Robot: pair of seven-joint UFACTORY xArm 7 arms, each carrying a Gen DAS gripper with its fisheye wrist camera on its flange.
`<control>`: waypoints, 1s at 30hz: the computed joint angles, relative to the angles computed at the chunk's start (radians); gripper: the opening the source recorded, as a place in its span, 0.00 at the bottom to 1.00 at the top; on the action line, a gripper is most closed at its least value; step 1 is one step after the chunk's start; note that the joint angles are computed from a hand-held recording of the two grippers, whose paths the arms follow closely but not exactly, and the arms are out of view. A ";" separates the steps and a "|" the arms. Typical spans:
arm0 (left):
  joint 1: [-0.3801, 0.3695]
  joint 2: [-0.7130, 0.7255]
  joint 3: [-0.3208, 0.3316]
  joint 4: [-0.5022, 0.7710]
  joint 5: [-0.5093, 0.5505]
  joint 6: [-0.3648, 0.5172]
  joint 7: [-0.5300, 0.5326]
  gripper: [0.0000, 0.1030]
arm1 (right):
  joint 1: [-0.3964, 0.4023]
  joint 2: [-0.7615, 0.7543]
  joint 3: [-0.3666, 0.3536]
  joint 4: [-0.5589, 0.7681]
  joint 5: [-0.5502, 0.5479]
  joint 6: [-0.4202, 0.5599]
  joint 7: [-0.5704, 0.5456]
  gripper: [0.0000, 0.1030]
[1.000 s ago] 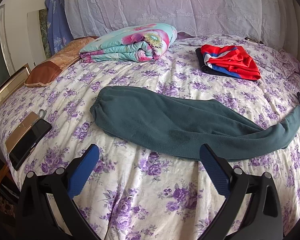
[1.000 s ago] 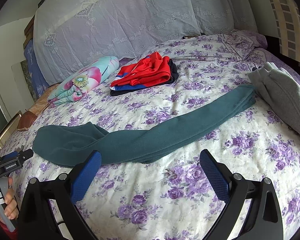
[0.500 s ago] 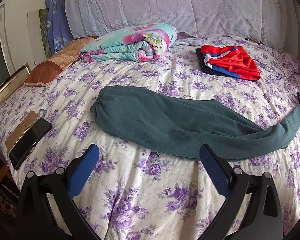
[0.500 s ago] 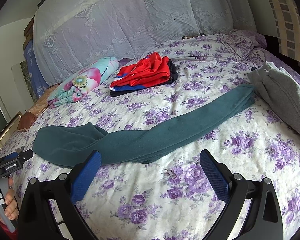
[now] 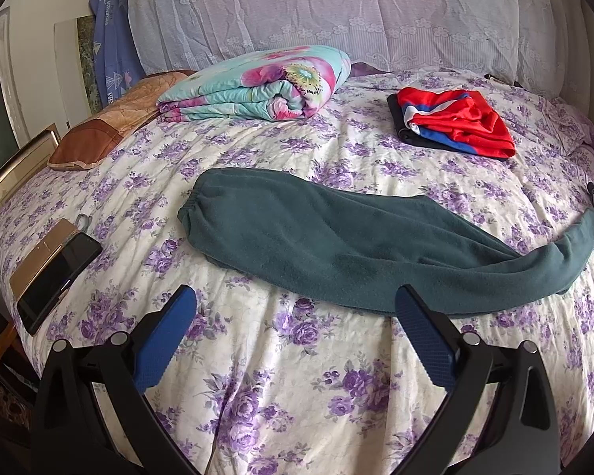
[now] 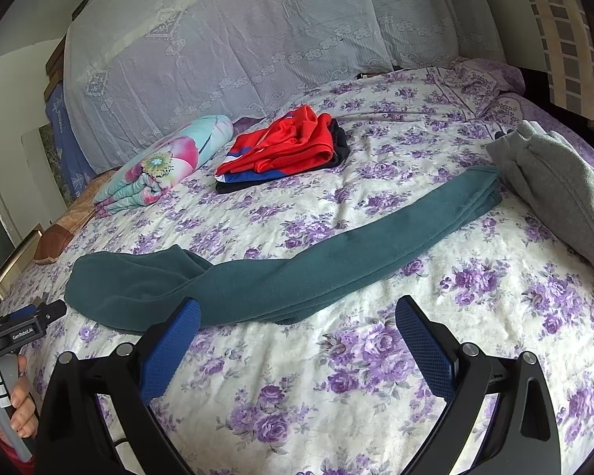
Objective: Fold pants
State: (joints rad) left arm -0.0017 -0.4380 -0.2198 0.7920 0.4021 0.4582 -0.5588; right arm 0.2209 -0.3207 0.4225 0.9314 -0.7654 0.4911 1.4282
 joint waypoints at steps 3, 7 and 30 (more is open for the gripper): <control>-0.001 0.000 0.001 0.000 0.000 0.000 0.000 0.95 | 0.000 0.000 0.000 0.000 -0.001 0.000 0.001 0.96; -0.001 -0.001 0.001 -0.001 0.000 0.000 -0.002 0.95 | 0.000 0.001 -0.002 -0.001 0.000 -0.001 0.001 0.96; -0.007 0.044 0.067 -0.004 -0.073 0.030 0.053 0.95 | 0.014 0.008 -0.025 -0.001 0.011 0.005 -0.008 0.96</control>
State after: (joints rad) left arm -0.0091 -0.3939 -0.1533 0.7884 0.3287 0.4880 -0.5060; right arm 0.2346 -0.3130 0.3970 0.9303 -0.7548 0.4962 1.4206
